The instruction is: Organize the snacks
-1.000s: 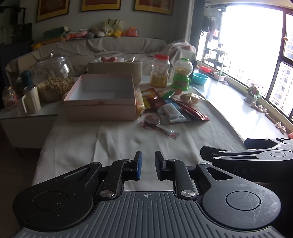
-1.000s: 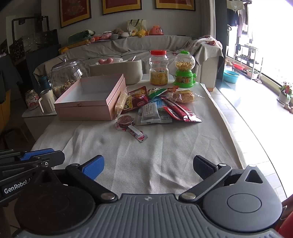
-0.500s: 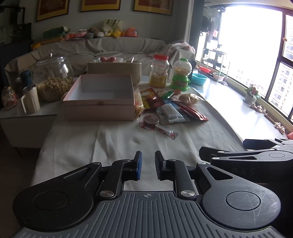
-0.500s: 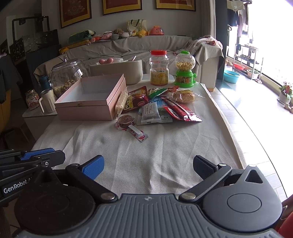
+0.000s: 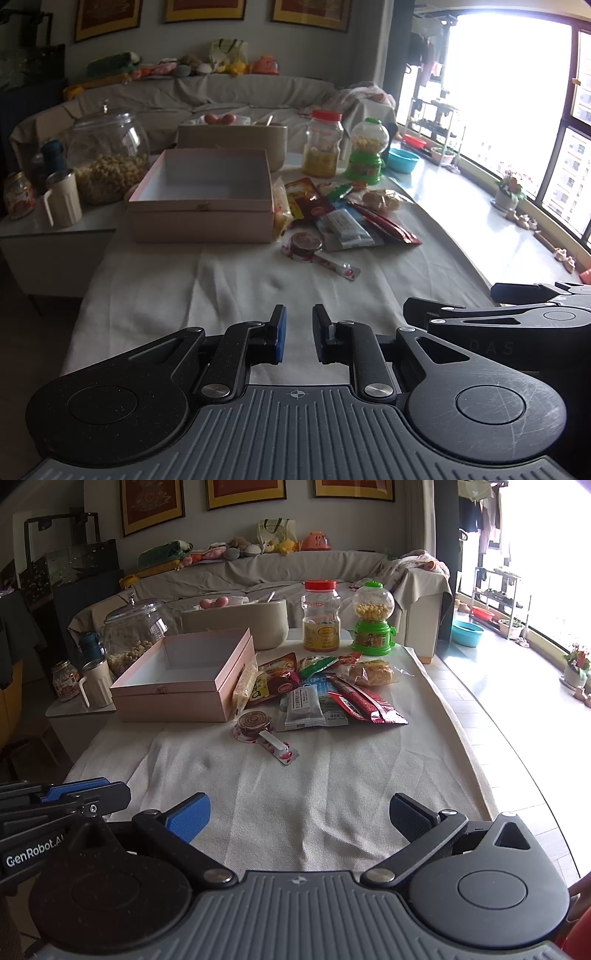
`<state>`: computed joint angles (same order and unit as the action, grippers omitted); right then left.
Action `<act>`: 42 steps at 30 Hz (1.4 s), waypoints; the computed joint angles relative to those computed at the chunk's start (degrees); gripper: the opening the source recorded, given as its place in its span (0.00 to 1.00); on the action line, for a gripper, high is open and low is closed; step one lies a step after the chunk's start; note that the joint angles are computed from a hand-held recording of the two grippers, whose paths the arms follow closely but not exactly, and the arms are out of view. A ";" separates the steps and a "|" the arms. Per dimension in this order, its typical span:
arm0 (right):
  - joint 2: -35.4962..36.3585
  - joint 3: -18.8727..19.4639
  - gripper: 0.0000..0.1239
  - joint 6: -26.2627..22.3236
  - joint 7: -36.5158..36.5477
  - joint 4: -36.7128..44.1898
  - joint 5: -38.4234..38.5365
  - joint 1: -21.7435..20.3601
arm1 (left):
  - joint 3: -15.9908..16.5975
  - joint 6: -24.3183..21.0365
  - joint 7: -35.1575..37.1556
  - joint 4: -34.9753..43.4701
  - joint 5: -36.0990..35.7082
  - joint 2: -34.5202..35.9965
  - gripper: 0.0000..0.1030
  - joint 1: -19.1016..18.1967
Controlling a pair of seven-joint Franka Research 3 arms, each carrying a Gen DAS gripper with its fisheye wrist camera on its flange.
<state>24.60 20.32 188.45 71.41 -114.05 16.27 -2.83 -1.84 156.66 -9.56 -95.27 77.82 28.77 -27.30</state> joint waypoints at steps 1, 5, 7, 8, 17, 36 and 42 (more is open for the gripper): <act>0.00 -0.06 0.83 -0.03 0.04 0.02 -0.01 0.05 | 0.02 0.01 -0.06 0.01 0.05 0.01 0.19 -0.02; 0.10 0.04 0.83 -0.10 0.03 -0.13 -0.17 -0.08 | -0.04 0.24 0.08 -0.13 -0.19 -0.06 0.19 0.13; 0.12 0.01 0.83 -0.12 0.02 -0.14 -0.16 -0.06 | -0.03 0.58 0.09 -0.31 -0.38 -0.17 0.19 0.32; 0.12 -0.02 0.83 -0.10 0.03 -0.17 -0.15 -0.03 | -0.03 0.65 0.08 -0.27 -0.44 -0.12 0.19 0.32; 0.70 -0.78 0.83 -1.68 -0.61 1.01 0.51 0.59 | 0.06 1.22 0.99 -0.08 -2.11 0.24 0.19 0.57; 15.59 7.41 0.83 -1.96 -11.54 15.62 -8.63 -7.15 | -0.26 15.93 13.94 10.16 -19.46 11.45 0.20 8.55; 26.92 11.75 0.82 -16.86 -19.24 34.25 -7.42 -6.91 | -13.64 12.60 32.80 16.81 -36.86 19.11 0.20 19.88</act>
<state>51.52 32.07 171.59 52.16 -79.80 8.85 -9.74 -15.48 169.26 23.24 -78.46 40.96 47.87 -7.43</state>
